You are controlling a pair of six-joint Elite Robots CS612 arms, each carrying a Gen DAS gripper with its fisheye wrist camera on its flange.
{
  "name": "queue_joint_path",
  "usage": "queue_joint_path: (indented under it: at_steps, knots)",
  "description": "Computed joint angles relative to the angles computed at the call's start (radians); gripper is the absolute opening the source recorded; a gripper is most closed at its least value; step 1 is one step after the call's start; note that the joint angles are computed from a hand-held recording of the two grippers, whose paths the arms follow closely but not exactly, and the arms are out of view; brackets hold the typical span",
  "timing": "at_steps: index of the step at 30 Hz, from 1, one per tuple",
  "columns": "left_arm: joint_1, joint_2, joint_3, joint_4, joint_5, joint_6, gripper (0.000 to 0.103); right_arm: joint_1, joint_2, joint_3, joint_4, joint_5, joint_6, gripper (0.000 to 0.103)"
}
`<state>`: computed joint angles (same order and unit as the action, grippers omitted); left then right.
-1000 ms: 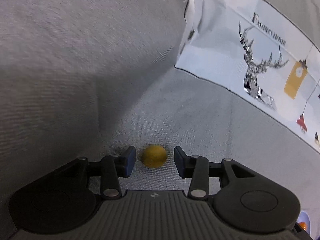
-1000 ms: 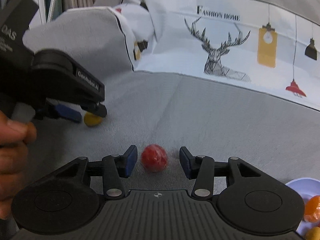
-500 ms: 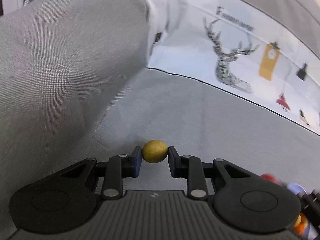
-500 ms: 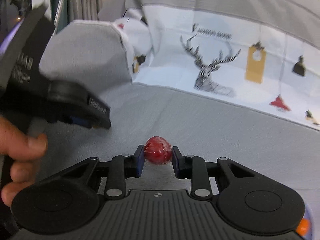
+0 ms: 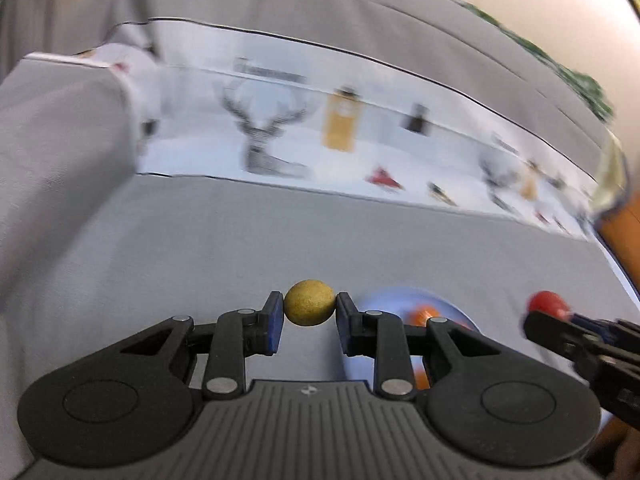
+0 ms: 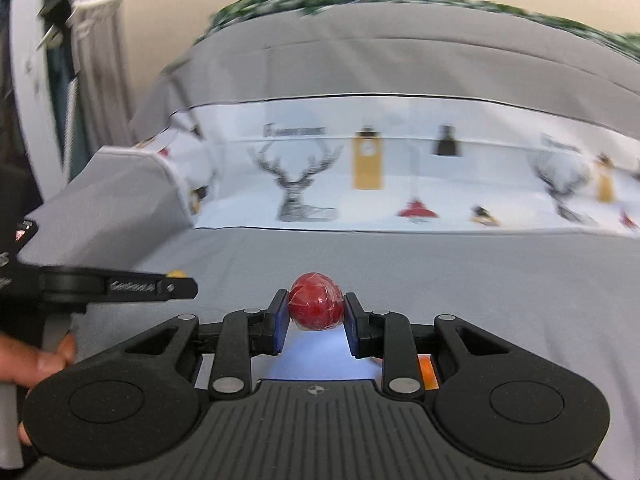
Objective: Organize fruits
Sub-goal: 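Carry the yellow fruit with the left tool while the right tool carries the red fruit over the plate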
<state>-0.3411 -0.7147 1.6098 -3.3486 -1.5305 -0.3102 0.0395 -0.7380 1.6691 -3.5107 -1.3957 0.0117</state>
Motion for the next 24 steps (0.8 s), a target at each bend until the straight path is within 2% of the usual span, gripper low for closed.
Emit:
queue_joint_path:
  at_steps: [3, 7, 15, 24]
  knots:
    - [-0.023, -0.009, 0.022, 0.023, -0.019, 0.049, 0.031, -0.015, 0.000, 0.054, -0.048, -0.023, 0.032, 0.030]
    - [-0.039, -0.002, 0.020, 0.052, -0.003, 0.110, 0.031, -0.024, 0.017, 0.057, -0.089, -0.021, 0.053, 0.030]
    - [-0.016, 0.020, -0.029, 0.157, -0.032, 0.014, 0.031, -0.025, 0.042, 0.017, -0.004, -0.030, 0.080, 0.030]
    - [-0.011, 0.032, -0.054, 0.198, -0.038, 0.015, 0.031, -0.022, 0.057, -0.007, 0.036, -0.041, 0.081, 0.030]
